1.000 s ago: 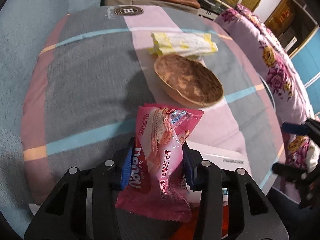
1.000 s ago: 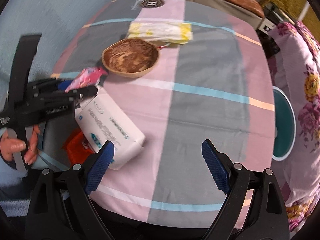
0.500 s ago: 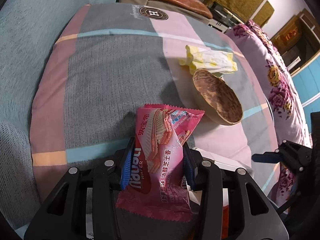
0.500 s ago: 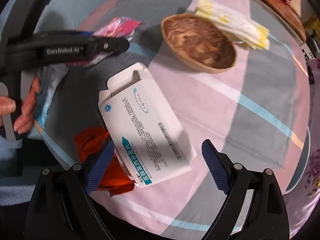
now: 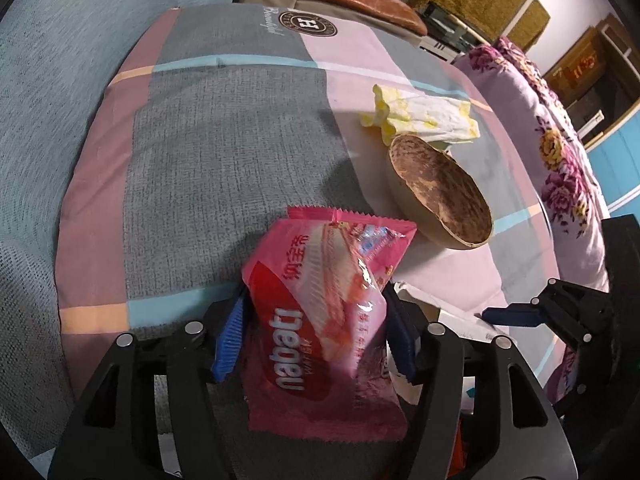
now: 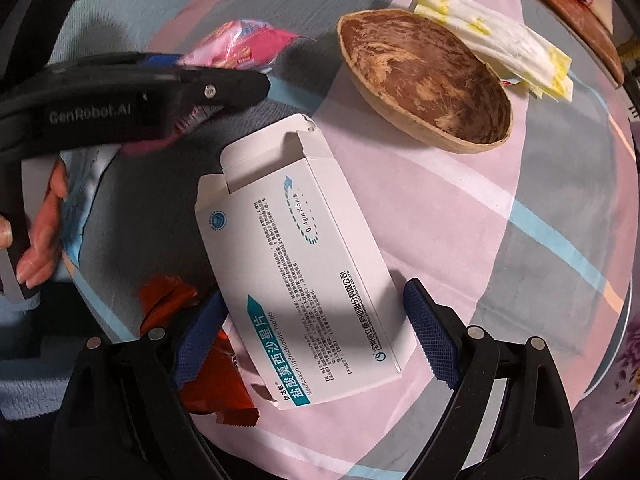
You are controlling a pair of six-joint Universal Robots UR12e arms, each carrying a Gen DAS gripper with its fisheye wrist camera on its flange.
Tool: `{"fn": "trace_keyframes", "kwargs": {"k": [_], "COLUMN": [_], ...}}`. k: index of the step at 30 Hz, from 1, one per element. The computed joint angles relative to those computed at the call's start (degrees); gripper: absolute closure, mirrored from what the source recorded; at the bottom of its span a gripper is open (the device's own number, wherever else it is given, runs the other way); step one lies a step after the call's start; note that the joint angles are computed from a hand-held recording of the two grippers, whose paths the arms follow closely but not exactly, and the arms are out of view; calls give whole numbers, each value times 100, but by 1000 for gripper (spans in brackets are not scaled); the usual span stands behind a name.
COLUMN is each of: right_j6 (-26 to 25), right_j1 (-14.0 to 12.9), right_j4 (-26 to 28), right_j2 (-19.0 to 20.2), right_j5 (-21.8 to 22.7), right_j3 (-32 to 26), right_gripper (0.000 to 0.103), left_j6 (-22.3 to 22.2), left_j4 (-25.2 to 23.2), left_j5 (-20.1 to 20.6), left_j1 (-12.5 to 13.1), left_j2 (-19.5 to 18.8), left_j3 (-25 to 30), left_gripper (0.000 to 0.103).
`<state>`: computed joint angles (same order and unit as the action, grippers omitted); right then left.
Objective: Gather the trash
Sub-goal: 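Grasp the pink wafer pack with the left gripper while the right grasps the white medicine box, then carry wafer pack and medicine box over the wastebasket and open both grippers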
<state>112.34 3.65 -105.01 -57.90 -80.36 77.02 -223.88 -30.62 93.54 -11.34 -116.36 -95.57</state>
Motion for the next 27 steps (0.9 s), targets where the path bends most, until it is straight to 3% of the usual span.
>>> {"fn": "trace_keyframes", "kwargs": {"k": [2,6,9,17,27], "right_j6": [-16,58,173,257,929], "right_j1": [-49,-156,-264,-582,-903], "right_j4": [98,303,487,624,688], "right_j2": [-3,37,68,81,397], "right_j5": [162,336,484,791,1289], "right_j3": [-37,-176,-299,-450,-932], "right_gripper": [32,35,36,36,36], "left_j6": [1,-64,-101,-76,344], "left_j4": [-57,-76,-45,15,-149], "left_j5": [67,175,256,277,135], "left_j1": [-20,-63,-91,-198,-425], "left_j2": [-16,-25,-13,33,-215], "left_j3": [35,81,106,189,816], "left_gripper": [41,56,60,61,61]}}
